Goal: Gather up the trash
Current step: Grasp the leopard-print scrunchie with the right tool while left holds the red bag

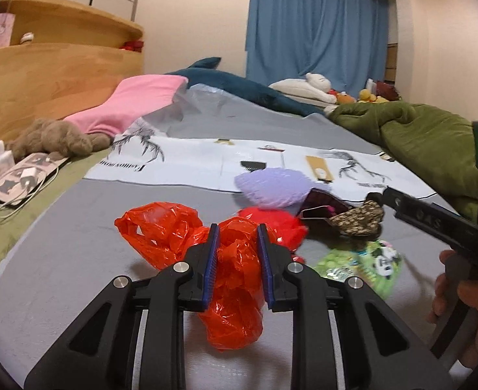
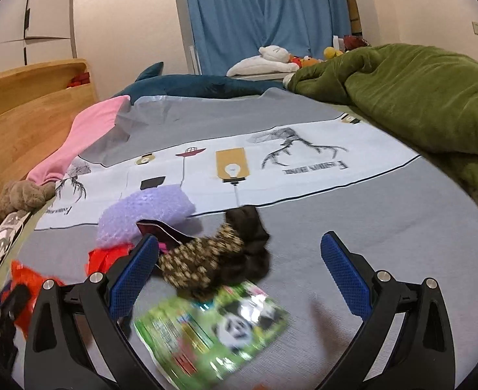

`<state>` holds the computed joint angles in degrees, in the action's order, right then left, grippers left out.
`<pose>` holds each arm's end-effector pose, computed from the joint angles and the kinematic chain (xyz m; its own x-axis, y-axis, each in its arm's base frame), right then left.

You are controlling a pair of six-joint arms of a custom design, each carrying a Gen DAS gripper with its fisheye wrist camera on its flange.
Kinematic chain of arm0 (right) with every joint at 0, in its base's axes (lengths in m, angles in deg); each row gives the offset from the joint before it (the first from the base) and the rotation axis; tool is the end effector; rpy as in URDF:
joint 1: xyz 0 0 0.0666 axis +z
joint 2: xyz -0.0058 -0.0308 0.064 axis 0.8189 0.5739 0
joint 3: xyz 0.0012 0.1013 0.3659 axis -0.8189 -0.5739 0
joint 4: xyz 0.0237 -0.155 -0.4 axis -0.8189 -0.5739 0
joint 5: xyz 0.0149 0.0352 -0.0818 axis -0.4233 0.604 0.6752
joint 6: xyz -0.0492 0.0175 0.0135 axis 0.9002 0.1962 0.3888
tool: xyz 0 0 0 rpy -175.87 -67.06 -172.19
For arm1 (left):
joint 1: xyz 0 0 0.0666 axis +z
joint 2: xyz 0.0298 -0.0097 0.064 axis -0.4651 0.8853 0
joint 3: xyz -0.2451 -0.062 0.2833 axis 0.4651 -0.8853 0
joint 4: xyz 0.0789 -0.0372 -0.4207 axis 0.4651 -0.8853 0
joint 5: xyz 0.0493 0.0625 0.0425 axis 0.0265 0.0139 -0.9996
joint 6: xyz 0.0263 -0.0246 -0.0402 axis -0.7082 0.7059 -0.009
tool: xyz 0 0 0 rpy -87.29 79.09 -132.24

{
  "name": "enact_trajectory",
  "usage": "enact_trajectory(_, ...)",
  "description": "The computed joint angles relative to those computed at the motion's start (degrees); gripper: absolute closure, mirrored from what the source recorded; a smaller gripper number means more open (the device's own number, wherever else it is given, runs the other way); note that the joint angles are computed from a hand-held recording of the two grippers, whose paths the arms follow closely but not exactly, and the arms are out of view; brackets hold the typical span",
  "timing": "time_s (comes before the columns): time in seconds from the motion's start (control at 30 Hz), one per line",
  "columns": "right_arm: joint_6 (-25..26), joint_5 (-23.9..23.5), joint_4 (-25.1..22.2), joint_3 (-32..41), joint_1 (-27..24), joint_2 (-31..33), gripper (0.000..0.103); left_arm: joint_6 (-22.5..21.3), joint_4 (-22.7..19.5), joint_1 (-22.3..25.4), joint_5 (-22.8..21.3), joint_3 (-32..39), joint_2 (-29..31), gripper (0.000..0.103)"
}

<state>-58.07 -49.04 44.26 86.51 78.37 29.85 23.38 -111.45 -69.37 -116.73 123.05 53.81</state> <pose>0.5870 0.2473 0.3291 -0.5375 0.0811 -0.8394 -0.1161 0.9788 0.1688 0.4591 -0.3760 0.3315 -0.4409 -0.1715 -0.8810 -0.2186 0.9725 -0.0799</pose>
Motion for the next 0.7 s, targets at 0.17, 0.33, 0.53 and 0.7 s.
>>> enact_trajectory(0.17,1.5,0.7,-3.5,4.3,1.2,4.5,0.01,1.2,0.0,0.5,1.5,-0.7,-0.2,0.08)
enact_trajectory(0.33,-0.2,-3.9,-6.4,5.7,0.1,6.2,0.058,1.4,0.1,0.8,2.2,-0.8,0.0,0.08)
enact_trajectory(0.53,-1.4,-8.1,-3.0,3.7,-0.9,5.3,0.092,1.2,0.2,0.7,1.9,-0.8,0.2,0.08)
enact_trajectory(0.7,2.5,-4.5,1.1,0.2,0.2,1.9,0.093,0.7,0.3,0.6,1.5,-0.7,0.1,0.08)
